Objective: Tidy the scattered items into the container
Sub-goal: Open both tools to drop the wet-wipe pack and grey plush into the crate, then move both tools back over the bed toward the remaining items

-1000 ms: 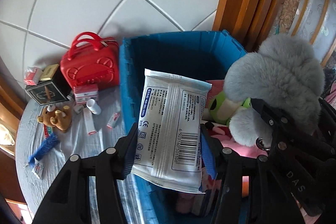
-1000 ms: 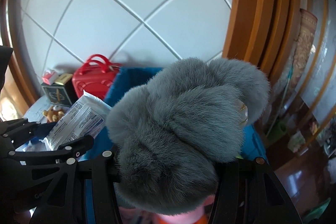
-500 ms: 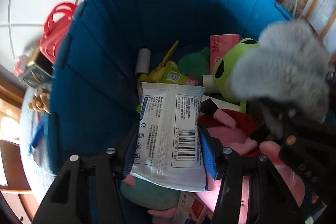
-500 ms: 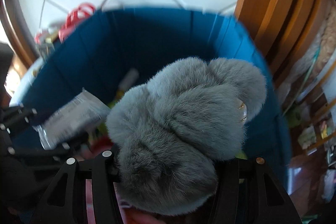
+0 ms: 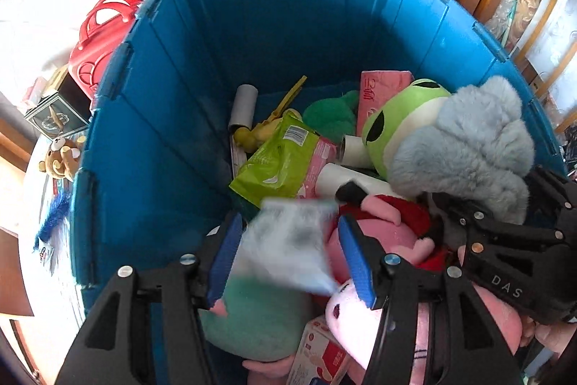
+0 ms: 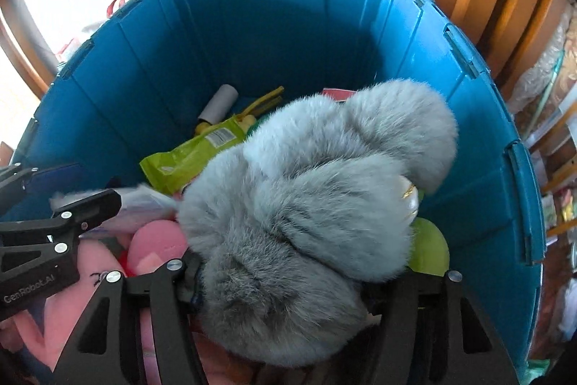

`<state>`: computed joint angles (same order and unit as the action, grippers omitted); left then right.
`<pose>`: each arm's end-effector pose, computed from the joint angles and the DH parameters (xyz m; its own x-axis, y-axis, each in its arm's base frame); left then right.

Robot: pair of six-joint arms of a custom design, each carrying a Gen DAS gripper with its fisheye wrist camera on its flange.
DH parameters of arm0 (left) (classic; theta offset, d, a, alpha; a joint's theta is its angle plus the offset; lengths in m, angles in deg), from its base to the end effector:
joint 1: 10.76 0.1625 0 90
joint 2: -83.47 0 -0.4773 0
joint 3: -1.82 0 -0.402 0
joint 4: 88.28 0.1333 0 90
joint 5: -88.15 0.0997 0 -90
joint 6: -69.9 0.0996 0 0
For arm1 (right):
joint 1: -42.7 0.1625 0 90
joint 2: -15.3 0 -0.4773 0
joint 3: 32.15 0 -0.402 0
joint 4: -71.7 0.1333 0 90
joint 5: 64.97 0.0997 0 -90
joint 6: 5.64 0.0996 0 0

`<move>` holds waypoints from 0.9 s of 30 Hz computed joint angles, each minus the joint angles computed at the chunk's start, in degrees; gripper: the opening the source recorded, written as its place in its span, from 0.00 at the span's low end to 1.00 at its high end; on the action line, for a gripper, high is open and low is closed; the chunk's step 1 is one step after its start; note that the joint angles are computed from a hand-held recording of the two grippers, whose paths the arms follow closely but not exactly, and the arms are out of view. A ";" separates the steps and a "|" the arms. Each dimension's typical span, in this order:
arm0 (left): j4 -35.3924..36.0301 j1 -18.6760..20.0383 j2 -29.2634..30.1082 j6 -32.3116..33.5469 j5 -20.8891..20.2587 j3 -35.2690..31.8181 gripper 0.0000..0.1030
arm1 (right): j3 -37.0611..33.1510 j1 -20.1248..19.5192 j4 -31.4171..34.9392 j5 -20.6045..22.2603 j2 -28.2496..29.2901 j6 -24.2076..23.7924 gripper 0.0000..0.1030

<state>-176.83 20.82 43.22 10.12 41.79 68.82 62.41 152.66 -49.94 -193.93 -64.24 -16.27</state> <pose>-0.5562 -0.5791 0.1793 -0.6997 -0.0025 -0.7145 0.2905 0.9126 -0.2877 0.2687 -0.5329 0.4820 -0.7183 -0.2609 0.6449 -0.4676 0.8674 -0.1700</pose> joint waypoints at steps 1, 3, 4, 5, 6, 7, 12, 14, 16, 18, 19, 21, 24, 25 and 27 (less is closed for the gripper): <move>-0.15 -0.27 -0.22 0.14 0.41 0.25 0.53 | 0.01 0.18 0.05 -0.25 -0.15 0.11 0.62; -0.21 -1.03 -0.94 0.28 0.89 0.80 0.53 | 0.02 0.73 0.14 -1.04 -0.57 0.30 0.62; -0.56 -1.48 -1.50 0.46 0.84 1.32 0.53 | 0.00 0.99 0.17 -1.31 -0.82 0.34 0.63; -0.57 -1.90 -1.93 0.48 0.83 1.63 0.53 | -0.02 1.26 0.15 -1.57 -1.09 0.40 0.64; -0.42 -2.35 -2.37 0.28 1.03 1.98 0.53 | 0.00 1.50 0.11 -1.78 -1.39 0.42 0.67; -0.36 -2.89 -2.88 0.18 1.40 2.49 0.53 | 0.02 1.63 0.05 -1.88 -1.84 0.20 0.68; -1.66 -5.36 -5.83 0.10 2.92 6.02 0.54 | 0.21 2.78 -0.73 -0.98 -4.25 -1.24 0.85; -2.05 -6.38 -7.06 0.14 3.31 7.53 0.59 | 0.69 3.67 -0.90 0.01 -5.23 -1.80 0.95; -1.83 -7.32 -7.99 -0.10 4.18 8.72 0.74 | 1.53 4.45 -1.53 0.43 -6.17 -2.65 1.00; -1.22 -8.42 -9.01 -0.82 5.41 10.14 0.77 | 1.84 5.27 -1.48 0.33 -6.80 -2.98 1.00; -1.04 -8.86 -9.58 -1.26 5.66 10.85 0.77 | 2.18 5.61 -1.96 0.28 -7.02 -3.28 1.00; -1.06 -9.47 -10.82 -2.39 5.72 12.27 0.77 | 3.32 6.41 -3.46 0.33 -7.13 -3.34 1.00; 0.38 -10.57 -12.93 -5.54 6.96 14.50 0.77 | 4.51 7.44 -4.55 2.27 -8.01 -4.23 1.00; 1.54 -10.97 -13.69 -7.03 7.66 15.15 0.77 | 4.81 7.84 -4.82 3.16 -8.27 -4.88 1.00; 4.57 -11.61 -15.17 -10.66 8.57 16.05 0.77 | 5.52 8.74 -5.72 4.38 -8.50 -6.27 1.00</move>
